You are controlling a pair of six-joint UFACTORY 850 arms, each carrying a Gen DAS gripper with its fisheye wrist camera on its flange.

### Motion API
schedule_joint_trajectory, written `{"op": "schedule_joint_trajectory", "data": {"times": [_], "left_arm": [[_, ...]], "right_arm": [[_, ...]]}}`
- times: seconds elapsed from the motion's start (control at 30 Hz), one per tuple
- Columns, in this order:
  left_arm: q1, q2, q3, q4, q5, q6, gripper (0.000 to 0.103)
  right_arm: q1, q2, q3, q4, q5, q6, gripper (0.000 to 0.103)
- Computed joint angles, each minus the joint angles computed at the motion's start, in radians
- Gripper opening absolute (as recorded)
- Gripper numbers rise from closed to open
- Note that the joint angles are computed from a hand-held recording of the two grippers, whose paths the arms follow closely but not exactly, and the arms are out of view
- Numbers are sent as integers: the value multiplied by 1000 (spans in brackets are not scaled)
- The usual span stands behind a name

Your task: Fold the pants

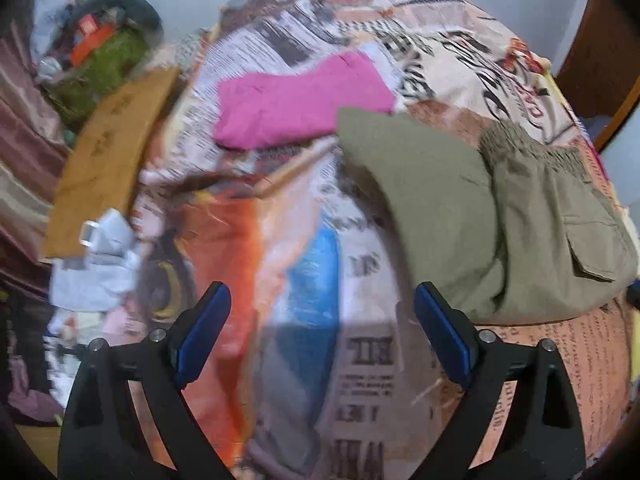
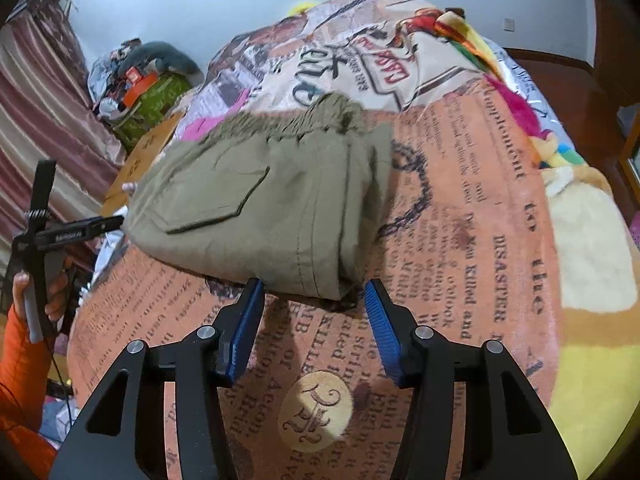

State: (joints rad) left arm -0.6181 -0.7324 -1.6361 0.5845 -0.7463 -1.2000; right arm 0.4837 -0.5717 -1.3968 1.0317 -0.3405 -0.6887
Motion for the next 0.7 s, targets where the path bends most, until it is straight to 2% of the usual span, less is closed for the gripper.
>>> {"op": "schedule_joint_trajectory", "data": {"times": [0.07, 0.17, 0.27, 0.43, 0.5, 0.7], "left_arm": [[3, 13, -1, 25, 3, -9, 94], [15, 27, -9, 37, 49, -24, 94], [20, -4, -74, 32, 58, 6, 94], [17, -112, -252, -34, 56, 150, 94], [15, -170, -341, -84, 35, 226, 94], [28, -364, -649, -306, -44, 474, 94]], "right_arm": [[-5, 11, 3, 15, 19, -3, 49], [-12, 19, -10, 42, 37, -30, 49], [-11, 4, -51, -27, 47, 6, 49], [-8, -63, -164, -145, 39, 61, 49], [-16, -92, -207, -153, 15, 59, 49], [-34, -236, -412, -313, -105, 193, 49]]}}
